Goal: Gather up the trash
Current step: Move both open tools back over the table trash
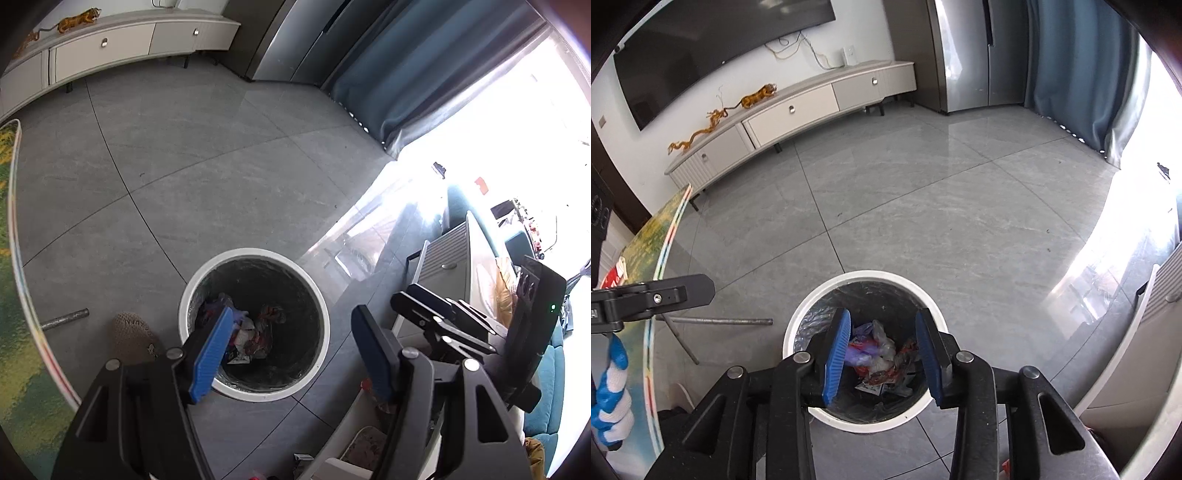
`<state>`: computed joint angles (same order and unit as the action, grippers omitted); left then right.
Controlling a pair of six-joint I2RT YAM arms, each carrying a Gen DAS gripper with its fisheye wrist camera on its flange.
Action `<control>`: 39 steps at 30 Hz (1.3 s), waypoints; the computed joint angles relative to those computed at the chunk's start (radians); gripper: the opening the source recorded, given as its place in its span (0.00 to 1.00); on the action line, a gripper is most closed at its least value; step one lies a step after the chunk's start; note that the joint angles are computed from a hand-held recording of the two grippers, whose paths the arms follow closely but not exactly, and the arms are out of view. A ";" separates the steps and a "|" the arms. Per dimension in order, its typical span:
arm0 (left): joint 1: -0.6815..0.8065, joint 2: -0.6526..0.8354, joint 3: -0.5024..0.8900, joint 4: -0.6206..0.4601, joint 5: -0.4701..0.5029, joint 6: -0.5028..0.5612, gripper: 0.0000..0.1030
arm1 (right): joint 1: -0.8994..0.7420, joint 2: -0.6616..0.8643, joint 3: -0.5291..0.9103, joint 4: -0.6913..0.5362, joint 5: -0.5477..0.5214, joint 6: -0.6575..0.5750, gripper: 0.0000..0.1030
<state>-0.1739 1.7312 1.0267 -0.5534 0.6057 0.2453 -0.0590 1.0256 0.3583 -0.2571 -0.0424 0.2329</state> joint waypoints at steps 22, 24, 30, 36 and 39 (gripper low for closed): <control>0.819 -0.361 0.105 -0.587 0.247 0.719 0.63 | 0.868 -0.207 0.373 -0.375 0.583 0.401 0.45; 0.915 -0.304 0.170 -0.664 0.263 0.819 0.63 | 0.932 -0.149 0.423 -0.368 0.614 0.406 0.47; 1.212 -0.100 0.381 -0.849 0.306 1.080 0.65 | 1.072 0.032 0.560 -0.339 0.670 0.401 0.50; 1.413 0.163 0.675 -0.918 0.322 1.167 0.69 | 1.142 0.186 0.680 -0.309 0.676 0.371 0.53; 1.480 0.284 0.819 -0.908 0.322 1.135 0.69 | 1.175 0.269 0.753 -0.303 0.678 0.354 0.56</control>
<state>1.3060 2.0152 1.8457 -1.4618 0.9273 1.3803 1.1164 1.2945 1.1116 -0.5604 0.6351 0.5866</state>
